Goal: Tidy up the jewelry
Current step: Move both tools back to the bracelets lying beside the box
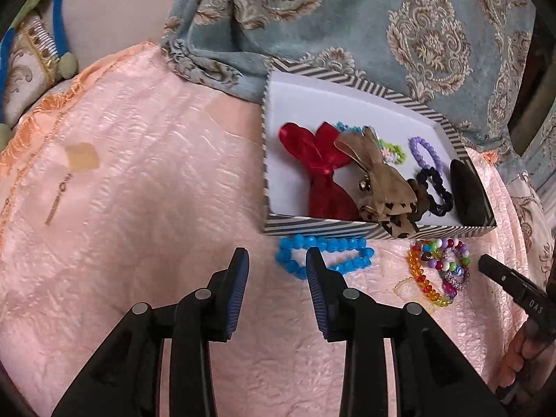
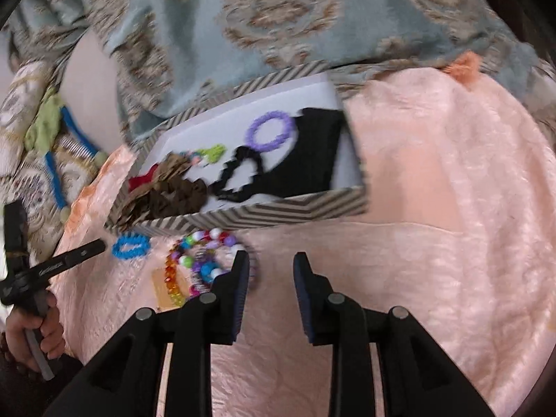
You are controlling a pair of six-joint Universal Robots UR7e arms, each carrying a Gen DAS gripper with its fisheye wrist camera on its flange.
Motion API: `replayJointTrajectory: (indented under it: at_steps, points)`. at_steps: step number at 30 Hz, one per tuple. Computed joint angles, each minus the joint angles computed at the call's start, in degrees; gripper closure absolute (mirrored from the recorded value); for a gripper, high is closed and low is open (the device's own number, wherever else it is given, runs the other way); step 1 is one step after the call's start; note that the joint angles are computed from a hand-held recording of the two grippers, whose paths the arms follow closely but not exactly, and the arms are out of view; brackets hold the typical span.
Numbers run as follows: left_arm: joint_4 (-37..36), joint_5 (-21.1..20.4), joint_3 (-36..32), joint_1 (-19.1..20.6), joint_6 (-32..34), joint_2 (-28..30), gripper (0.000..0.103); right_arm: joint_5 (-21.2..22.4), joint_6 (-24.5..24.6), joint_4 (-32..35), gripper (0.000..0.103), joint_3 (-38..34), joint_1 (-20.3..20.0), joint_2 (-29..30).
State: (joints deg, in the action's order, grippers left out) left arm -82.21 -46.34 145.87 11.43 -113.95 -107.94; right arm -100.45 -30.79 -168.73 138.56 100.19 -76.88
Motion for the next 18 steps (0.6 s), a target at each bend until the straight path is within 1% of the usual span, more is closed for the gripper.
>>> replayJointTrajectory:
  at_steps: [3, 5, 6, 9, 10, 11, 12, 13, 15, 18]
  points:
    - [-1.55, 0.41, 0.19, 0.98, 0.86, 0.91, 0.086, -0.69, -3.45, -1.58, 0.076, -0.12, 1.82, 2.49]
    - [-1.95, 0.85, 0.38, 1.62, 0.9, 0.53, 0.086, -1.58, -5.15, -4.54, 0.076, -0.01, 2.89, 4.22]
    - [-2.54, 1.1, 0.63, 2.02, 1.05, 0.24, 0.086, -1.88, -5.64, -5.38, 0.076, -0.22, 3.21, 5.16]
    - [-3.97, 1.65, 0.87, 3.08, 1.92, 0.51, 0.086, -3.4, -5.87, -5.1, 0.076, -1.45, 3.67, 7.54]
    - [-4.38, 1.78, 0.84, 3.42, 2.31, 0.85, 0.086, -4.19, -6.18, -5.51, 0.077, -1.61, 3.88, 8.18]
    - [-4.76, 1.82, 0.81, 3.71, 2.69, 1.19, 0.086, -4.98, -6.43, -6.2, 0.086, -1.56, 4.17, 8.77]
    - [-4.97, 1.78, 0.75, 3.98, 2.95, 1.63, 0.086, -5.53, -6.84, -6.63, 0.091, -1.46, 4.47, 9.04]
    - [-5.09, 1.76, 0.73, 4.12, 3.13, 1.92, 0.086, -5.77, -7.23, -6.84, 0.094, -1.36, 4.63, 9.05]
    - [-4.94, 1.73, 0.61, 4.07, 3.36, 2.6, 0.086, -5.5, -7.63, -8.41, 0.094, -0.61, 4.69, 8.46]
    - [-5.02, 1.65, 0.63, 4.08, 3.94, 2.91, 0.086, -3.89, -6.87, -7.67, 0.094, 0.31, 4.25, 6.01]
